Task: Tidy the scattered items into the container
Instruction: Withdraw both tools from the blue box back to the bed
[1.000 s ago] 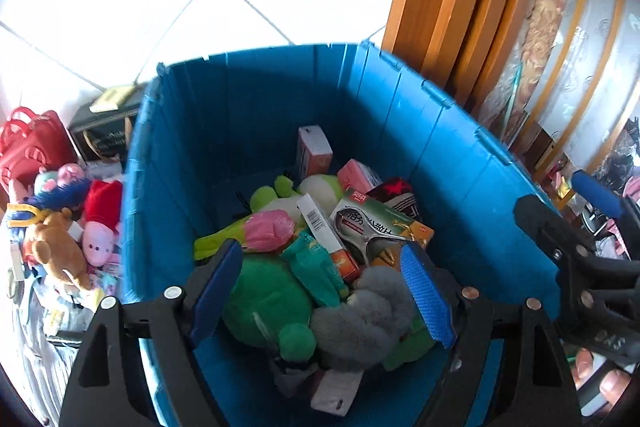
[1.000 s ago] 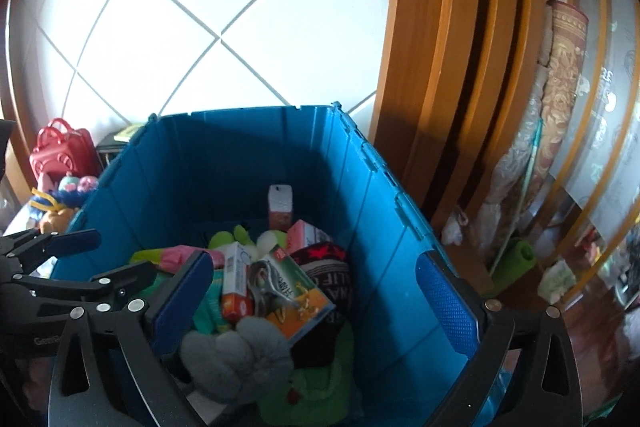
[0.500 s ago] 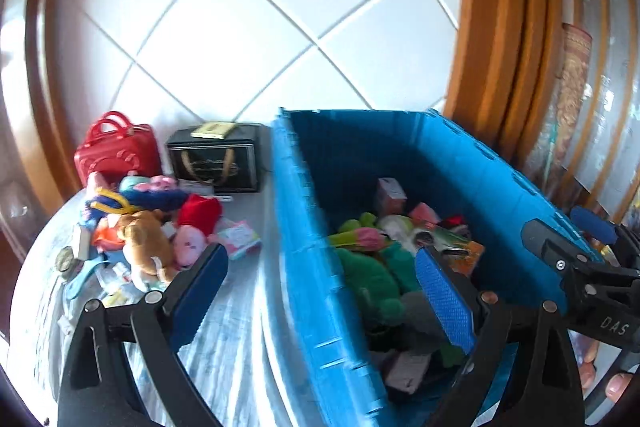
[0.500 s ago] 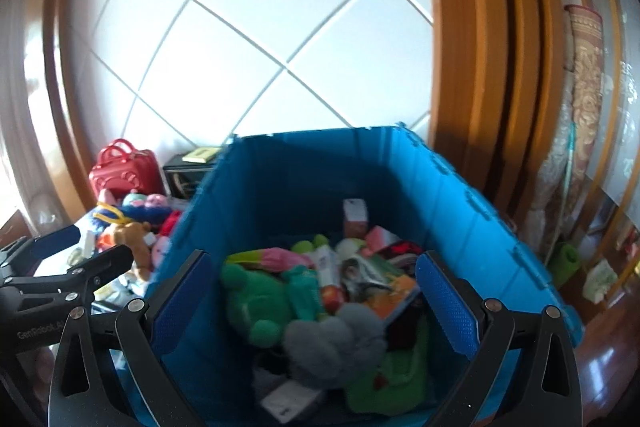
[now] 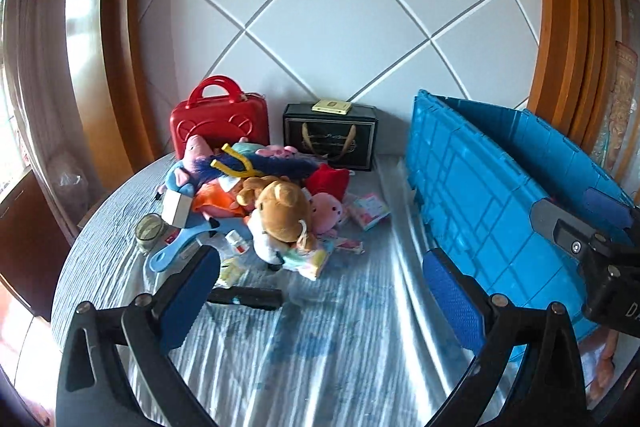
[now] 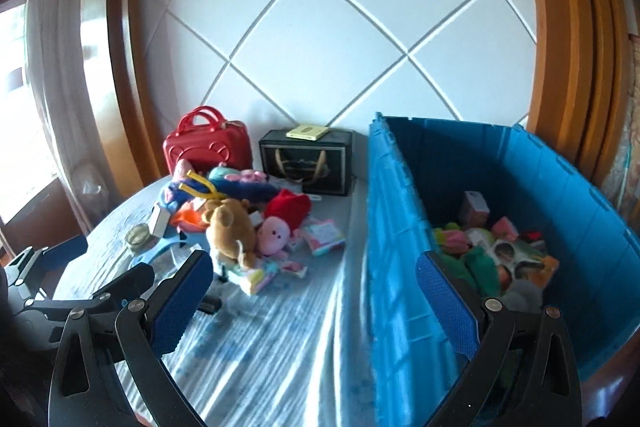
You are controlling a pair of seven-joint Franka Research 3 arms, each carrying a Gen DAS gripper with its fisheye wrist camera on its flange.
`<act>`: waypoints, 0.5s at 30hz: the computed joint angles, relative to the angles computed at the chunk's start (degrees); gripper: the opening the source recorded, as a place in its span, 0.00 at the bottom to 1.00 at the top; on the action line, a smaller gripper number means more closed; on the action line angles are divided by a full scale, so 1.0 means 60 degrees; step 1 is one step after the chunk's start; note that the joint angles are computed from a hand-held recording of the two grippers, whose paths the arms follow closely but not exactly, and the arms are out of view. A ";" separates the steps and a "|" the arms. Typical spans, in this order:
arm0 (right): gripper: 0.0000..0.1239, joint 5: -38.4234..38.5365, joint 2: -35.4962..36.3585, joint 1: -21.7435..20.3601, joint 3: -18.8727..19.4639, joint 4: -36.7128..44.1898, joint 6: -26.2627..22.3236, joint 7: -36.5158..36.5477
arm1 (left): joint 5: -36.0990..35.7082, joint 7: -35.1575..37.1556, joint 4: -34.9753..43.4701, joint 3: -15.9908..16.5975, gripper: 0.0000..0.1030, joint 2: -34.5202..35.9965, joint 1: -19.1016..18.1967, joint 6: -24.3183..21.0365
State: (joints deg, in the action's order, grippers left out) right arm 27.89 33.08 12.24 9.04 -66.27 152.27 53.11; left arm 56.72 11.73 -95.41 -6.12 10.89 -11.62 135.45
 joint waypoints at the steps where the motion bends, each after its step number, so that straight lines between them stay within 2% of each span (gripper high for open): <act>1: 0.83 -0.0176 -0.0122 0.0296 -0.0131 -0.0282 0.0180 0.0335 | -0.0095 0.0081 -0.0532 0.0061 1.00 -0.0339 0.0153 0.0251; 4: 0.83 -0.0868 -0.0265 0.1147 -0.0443 -0.0805 0.0438 0.1391 | -0.0375 0.0379 -0.2002 0.0167 1.00 -0.1236 0.0729 0.0951; 6: 0.83 -0.1246 -0.0316 0.1556 -0.0496 -0.1128 0.0550 0.1909 | -0.0824 0.0760 -0.2579 0.0162 1.00 -0.1551 0.1078 0.1124; 10: 0.83 -0.2053 0.0085 0.2174 -0.0617 -0.0833 0.0015 0.2764 | -0.1781 0.1545 -0.3449 0.0189 1.00 -0.1908 0.1654 0.1595; 15: 0.83 -0.2571 0.1274 0.2449 -0.0534 0.0544 -0.0845 0.3180 | -0.2202 0.1221 -0.4232 0.0366 1.00 -0.1893 0.2300 0.2127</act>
